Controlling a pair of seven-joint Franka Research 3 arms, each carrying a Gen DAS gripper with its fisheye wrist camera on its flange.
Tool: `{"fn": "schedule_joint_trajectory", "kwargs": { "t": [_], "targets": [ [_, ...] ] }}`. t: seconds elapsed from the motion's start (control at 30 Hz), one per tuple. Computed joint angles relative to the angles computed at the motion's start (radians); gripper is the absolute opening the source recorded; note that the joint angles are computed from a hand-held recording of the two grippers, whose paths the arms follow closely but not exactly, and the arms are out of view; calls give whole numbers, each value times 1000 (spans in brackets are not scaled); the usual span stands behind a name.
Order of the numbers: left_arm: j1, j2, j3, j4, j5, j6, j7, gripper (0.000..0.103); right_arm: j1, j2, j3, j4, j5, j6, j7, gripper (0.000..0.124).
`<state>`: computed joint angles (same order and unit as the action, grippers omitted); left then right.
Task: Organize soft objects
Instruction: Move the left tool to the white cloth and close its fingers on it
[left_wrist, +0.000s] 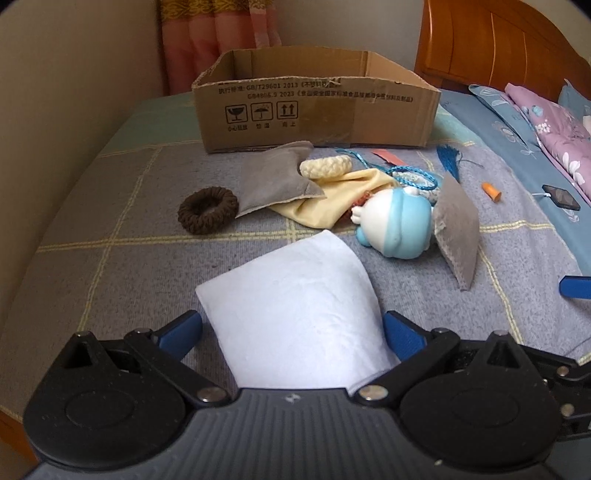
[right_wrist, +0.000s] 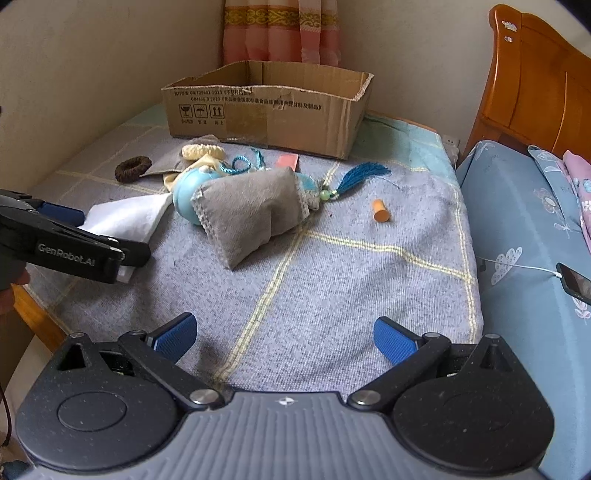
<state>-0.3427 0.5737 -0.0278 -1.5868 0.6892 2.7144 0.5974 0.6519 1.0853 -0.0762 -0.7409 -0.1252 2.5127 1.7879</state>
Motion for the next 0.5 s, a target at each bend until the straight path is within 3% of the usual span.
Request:
{"fn": "schedule_joint_trajectory", "kwargs": {
  "t": [0.1, 0.17, 0.5],
  "targets": [
    [3, -3, -1, -8, 2, 18, 4, 99, 0, 25, -4, 42, -1, -38, 1, 103],
    [1, -11, 3, -18, 8, 30, 3, 92, -2, 7, 0, -1, 1, -4, 2, 103],
    [55, -30, -66, -21, -114, 2, 141, 95, -3, -30, 0, -82, 5, 61, -1, 103]
  ]
}}
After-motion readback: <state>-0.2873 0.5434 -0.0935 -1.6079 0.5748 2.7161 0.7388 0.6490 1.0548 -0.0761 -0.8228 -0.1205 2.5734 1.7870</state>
